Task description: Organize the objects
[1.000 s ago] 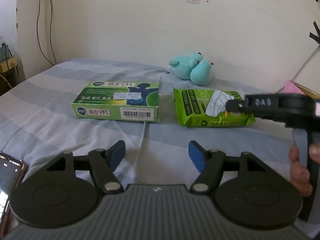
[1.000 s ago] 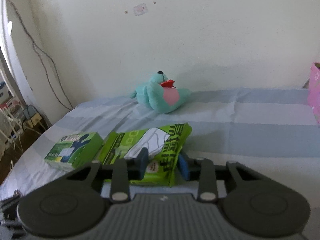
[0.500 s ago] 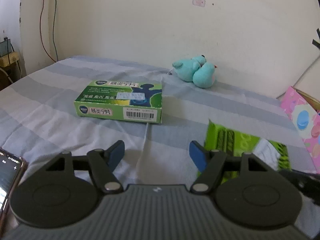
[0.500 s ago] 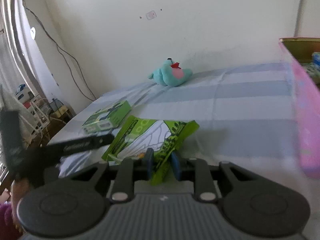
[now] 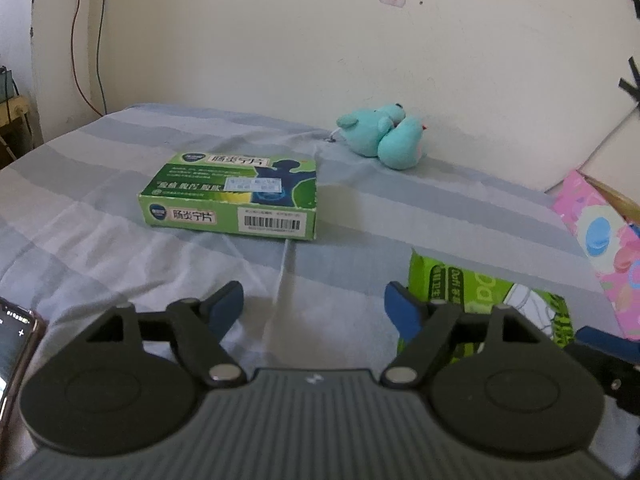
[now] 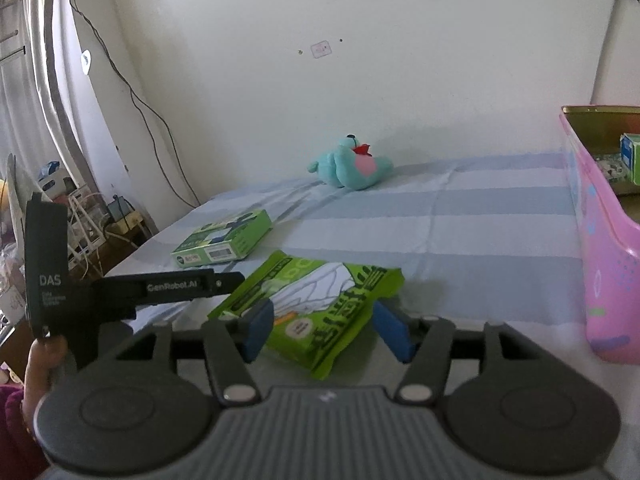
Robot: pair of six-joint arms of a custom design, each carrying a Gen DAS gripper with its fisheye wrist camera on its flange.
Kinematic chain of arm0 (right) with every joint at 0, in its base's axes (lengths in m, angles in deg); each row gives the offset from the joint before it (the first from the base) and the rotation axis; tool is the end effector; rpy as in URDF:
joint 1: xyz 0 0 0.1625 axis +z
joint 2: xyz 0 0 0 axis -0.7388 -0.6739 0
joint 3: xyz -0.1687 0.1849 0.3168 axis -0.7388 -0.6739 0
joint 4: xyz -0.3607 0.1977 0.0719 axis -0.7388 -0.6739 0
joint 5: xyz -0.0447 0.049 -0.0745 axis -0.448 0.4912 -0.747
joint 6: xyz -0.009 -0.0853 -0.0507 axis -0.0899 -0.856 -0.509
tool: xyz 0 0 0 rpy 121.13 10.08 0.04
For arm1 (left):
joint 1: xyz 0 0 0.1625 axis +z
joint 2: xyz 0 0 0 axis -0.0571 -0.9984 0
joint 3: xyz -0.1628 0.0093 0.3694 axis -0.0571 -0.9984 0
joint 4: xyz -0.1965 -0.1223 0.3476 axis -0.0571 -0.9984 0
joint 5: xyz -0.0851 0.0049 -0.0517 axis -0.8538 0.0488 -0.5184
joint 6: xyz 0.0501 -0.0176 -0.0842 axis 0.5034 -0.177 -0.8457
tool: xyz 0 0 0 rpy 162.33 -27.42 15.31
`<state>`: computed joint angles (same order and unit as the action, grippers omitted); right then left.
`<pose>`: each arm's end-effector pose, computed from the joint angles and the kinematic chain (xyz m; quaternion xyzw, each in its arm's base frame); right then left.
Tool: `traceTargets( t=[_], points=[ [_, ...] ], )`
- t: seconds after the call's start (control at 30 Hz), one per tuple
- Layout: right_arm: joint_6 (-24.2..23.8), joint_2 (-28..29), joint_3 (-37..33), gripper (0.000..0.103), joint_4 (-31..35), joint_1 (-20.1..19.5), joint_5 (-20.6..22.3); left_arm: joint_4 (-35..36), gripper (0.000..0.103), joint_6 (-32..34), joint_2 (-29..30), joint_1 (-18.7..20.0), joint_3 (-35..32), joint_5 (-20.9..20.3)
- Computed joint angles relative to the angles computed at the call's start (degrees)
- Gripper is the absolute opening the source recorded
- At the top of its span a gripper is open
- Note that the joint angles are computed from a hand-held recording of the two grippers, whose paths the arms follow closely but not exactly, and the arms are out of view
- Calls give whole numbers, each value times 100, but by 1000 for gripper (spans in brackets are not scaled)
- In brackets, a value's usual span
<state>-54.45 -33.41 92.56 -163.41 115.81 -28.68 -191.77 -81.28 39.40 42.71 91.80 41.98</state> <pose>-0.0188 -0.4584 0.2955 0.1575 -0.8659 0.4502 0.1506 -0.3418 -0.5531 -0.0332 0.2177 0.8543 -0.4014 0.2482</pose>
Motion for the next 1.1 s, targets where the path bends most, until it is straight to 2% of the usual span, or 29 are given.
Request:
traceTargets(
  t=[0.07,0.13,0.23,0.37,0.43,0.53,0.57,0.67,0.87,1.1],
  points=[
    [16,1,-22,58,53,-5,7,-58,79,-36,-100,63,92,-309],
    [30,-1,-10,59,47,-6,4,-410,78,-36,-180,115,232,-636],
    [55,-15,-14,61,76,-20,25,-446,78,-265,-313,265,301,-1491],
    [158,33,-84,62,169,35,-112,-29,78,-93,-166,219,79,-1859],
    [230,65,-218,67,483,109,-310,201,78,182,-49,112,-44,-1692],
    [66,160,-289,68,525,205,-481,271,74,463,-63,70,-12,-2018],
    [-61,180,-270,62,495,245,-529,264,71,513,-89,85,20,-2146],
    [-259,200,-219,62,448,295,-597,235,68,541,-127,89,75,-2210],
    [-236,158,-186,59,446,256,-539,178,65,649,-153,139,99,-2290],
    [-369,372,-136,51,-71,418,-811,35,62,820,-80,79,89,-2192]
  ],
)
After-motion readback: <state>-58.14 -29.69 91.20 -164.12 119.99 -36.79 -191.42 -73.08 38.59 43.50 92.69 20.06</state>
